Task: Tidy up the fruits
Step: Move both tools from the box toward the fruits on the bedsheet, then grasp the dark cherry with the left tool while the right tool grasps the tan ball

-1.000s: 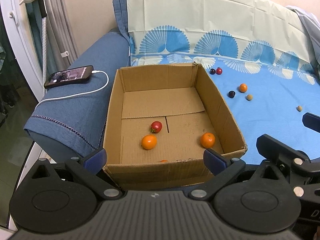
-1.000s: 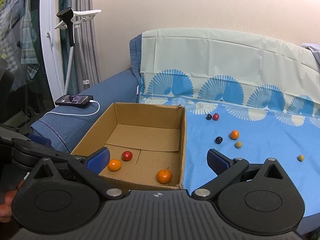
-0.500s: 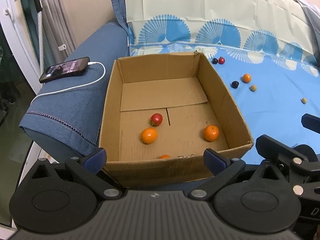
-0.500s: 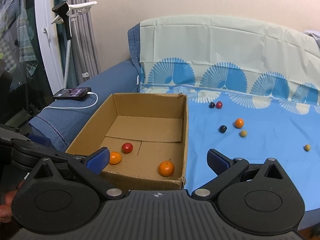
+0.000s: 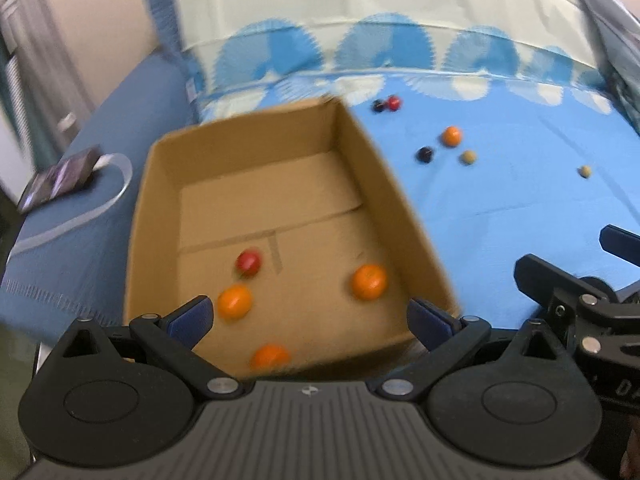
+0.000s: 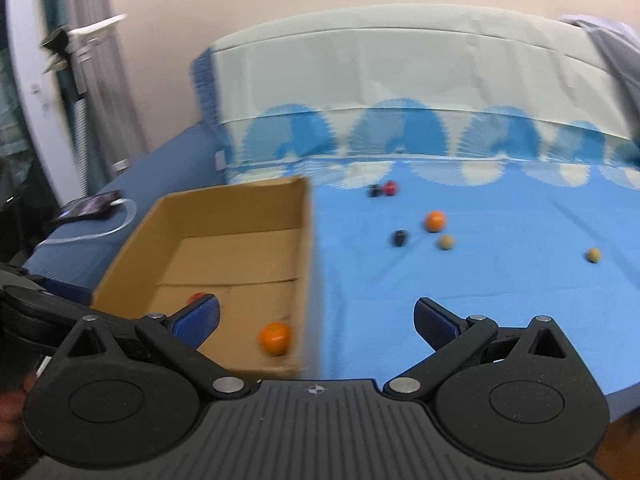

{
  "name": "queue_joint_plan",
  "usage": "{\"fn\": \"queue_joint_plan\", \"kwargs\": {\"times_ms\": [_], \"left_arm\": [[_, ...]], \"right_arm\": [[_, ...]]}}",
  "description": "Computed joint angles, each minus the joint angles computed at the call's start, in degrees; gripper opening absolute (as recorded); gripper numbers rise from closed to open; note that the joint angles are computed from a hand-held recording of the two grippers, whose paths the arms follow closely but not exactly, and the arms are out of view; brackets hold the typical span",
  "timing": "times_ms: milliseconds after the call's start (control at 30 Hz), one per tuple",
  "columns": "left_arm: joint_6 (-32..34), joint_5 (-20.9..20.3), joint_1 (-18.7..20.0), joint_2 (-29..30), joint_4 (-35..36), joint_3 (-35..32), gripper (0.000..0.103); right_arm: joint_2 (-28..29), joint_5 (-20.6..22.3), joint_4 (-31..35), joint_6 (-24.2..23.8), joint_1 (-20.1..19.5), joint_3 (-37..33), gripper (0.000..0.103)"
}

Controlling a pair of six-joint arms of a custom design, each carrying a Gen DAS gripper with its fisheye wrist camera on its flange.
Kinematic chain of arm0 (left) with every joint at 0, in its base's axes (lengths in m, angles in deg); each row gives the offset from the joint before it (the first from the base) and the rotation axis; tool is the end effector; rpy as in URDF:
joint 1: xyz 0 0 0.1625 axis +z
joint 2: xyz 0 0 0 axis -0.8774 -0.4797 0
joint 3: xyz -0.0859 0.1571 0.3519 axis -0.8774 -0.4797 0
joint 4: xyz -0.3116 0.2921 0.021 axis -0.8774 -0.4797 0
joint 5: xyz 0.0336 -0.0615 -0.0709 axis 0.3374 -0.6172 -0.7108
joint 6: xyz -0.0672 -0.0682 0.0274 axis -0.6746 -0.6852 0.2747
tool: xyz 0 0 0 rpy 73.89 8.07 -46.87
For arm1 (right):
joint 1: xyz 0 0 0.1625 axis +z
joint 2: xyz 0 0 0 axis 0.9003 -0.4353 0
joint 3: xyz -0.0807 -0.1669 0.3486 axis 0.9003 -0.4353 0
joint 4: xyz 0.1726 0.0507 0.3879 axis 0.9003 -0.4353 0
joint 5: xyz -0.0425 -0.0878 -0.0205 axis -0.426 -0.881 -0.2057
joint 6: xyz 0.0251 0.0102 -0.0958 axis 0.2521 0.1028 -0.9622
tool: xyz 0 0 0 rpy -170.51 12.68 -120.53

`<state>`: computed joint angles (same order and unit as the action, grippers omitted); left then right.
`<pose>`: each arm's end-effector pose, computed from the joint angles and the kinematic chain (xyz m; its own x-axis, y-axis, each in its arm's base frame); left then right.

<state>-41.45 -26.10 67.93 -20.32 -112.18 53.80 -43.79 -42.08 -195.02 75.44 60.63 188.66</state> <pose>-0.3637 -0.2419 0.2237 -0.5724 -0.0950 -0.8145 0.4311 0.8101 -0.3974 0.2639 -0.2372 0.2899 -0.7946 -0.3273 0.5113 -0.5933 0.5972 -0.5398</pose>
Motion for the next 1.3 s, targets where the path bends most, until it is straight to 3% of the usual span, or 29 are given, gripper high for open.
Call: {"fn": "queue_joint_plan", "kwargs": {"times_ms": [233, 333, 433, 533, 700, 867, 1067, 1133, 1200, 1233, 1300], "left_arm": [[17.14, 6.18, 8.21, 9.86, -19.05, -4.46, 0.103], [26.19, 7.7, 12.97, 15.81, -31.77, -6.89, 0.103], [33.75, 9.16, 18.45, 23.78, -41.44, -11.2, 0.103], [35.64, 10.14, 24.03, 31.28, -43.79, -17.42, 0.103], [37.6, 12.62, 30.57, 39.24, -44.78, -25.19, 0.103], [36.6, 16.47, 35.27, 43.68, -41.7, -29.76, 0.103], [36.83, 16.16, 40.1, 45.85, -43.76, -31.42, 0.103], [40.65, 16.22, 40.69, 45.01, -51.48, -28.68, 0.103], [41.14, 15.23, 41.11, 44.41, -54.97, -27.36, 0.103], [40.46, 14.74, 41.23, 44.15, -55.66, -27.04, 0.103], [40.04, 14.59, 41.22, 43.98, -55.97, -26.85, 0.103]], "right_arm": [[-2.15, -3.78, -8.07, -3.92, -11.82, 0.59, 0.102], [0.39, -4.55, -16.56, -7.13, -18.23, -0.15, 0.102], [3.83, -3.09, -21.49, -6.6, -25.79, -2.49, 0.102], [7.95, -0.8, -24.16, -5.46, -32.4, -5.7, 0.102], [18.17, -0.63, -29.36, -4.94, -40.05, -12.79, 0.102], [25.97, 1.35, -30.58, -5.12, -44.49, -19.71, 0.102], [36.36, 1.9, -33.71, -10.25, -47.03, -29.49, 0.102], [38.9, 1.02, -34.8, -12.65, -47.14, -31.81, 0.102], [42.69, -0.24, -39.96, -19.17, -47.11, -33.94, 0.102], [43.87, 1.07, -43.19, -21.6, -47.49, -34.06, 0.102], [44.35, 1.82, -44.69, -21.39, -47.8, -34.21, 0.102]]}}
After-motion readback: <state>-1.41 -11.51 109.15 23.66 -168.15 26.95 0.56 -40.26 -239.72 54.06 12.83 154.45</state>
